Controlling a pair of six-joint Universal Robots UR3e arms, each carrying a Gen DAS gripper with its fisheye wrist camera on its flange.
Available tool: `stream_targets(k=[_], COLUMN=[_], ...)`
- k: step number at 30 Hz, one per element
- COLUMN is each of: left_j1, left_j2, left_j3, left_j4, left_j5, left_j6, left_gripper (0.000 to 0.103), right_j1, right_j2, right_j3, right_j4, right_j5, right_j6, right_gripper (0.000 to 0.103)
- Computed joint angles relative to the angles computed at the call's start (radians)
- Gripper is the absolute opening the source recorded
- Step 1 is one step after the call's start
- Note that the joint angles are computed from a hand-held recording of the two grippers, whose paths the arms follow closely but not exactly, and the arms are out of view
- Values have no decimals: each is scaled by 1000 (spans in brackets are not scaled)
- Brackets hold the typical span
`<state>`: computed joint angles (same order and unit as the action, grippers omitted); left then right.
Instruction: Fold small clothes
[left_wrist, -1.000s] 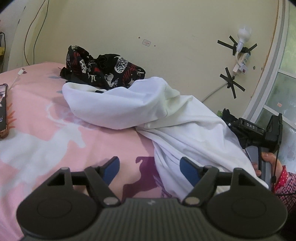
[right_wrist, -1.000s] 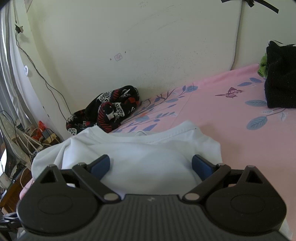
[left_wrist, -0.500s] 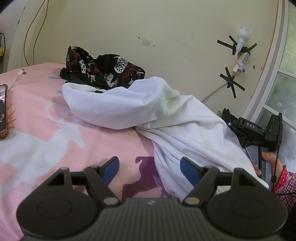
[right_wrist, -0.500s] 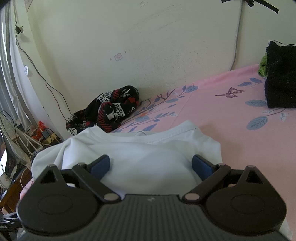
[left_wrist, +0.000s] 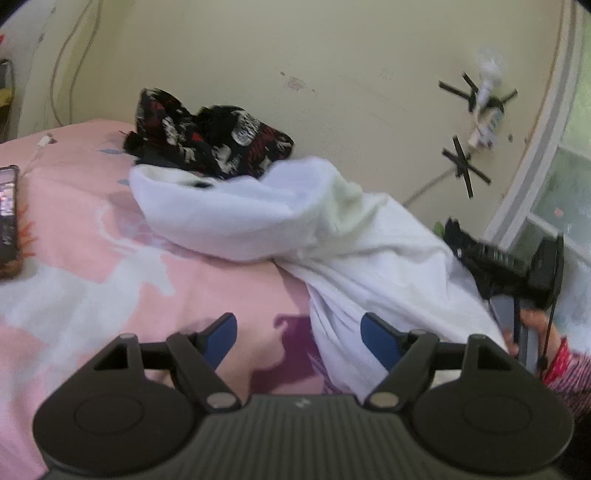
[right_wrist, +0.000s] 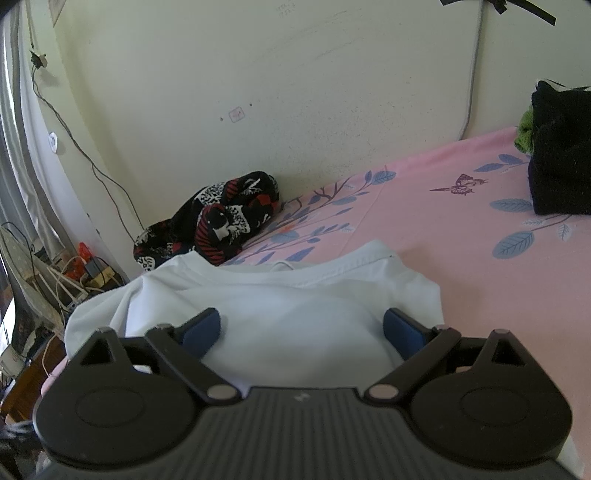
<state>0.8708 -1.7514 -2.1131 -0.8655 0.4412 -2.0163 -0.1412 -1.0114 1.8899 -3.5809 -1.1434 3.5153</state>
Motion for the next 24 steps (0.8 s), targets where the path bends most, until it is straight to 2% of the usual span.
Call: stream_targets(k=[3,5,7,10,11,12,13,14,15,16,18,19,21,22,23,24], left_j1=[28,15,-28,-145,-197,-238,-278,-317,-350,-373,-395,-382,-310,-261,-200,-135], left_j2=[-8,-41,-90,-225,-283,-325,-361,-395,-413,-414,-364,-319,-191,-119,-46,22], left_j3=[124,230,315,448,530,607,672,727,754,767,702,626,442,369,316,286], left_j4=[-166,-193,-71,292,328,281,236,217,197,150,113,131,124,55,-74,-240], left_j5=[-71,-126,-146,-103,-70,-43,-11,30,71,102,154,145,85,43,0,-33], left_j6=[17,-40,-183,-461,-518,-523,-529,-552,-549,-502,-392,-340,-192,-92,36,175], left_gripper=[77,79,85,95,95,95,95,92,74,39,8,8,8,8,8,8], right_j1=[-1,-2,-4,-5,-6,-7,-8,-7,-6,-8,-10,-21,-79,-125,-170,-208], right_j2=[0,0,1,4,5,5,6,4,3,2,-13,-31,-67,-92,-119,-158], right_j3=[-6,-4,-1,0,0,1,1,2,0,5,42,73,149,189,216,240], right_j4=[9,5,-3,-9,-11,-12,-13,-9,-5,-16,-82,-117,-216,-256,-251,-184], right_j5=[2,4,7,10,12,14,17,17,22,34,48,81,234,358,496,635], right_j6=[-5,-5,-1,0,-1,-4,-11,-19,-27,-35,-67,-80,-77,-83,-115,-191], right_gripper=[91,90,90,87,81,75,56,44,30,22,16,16,15,16,17,18])
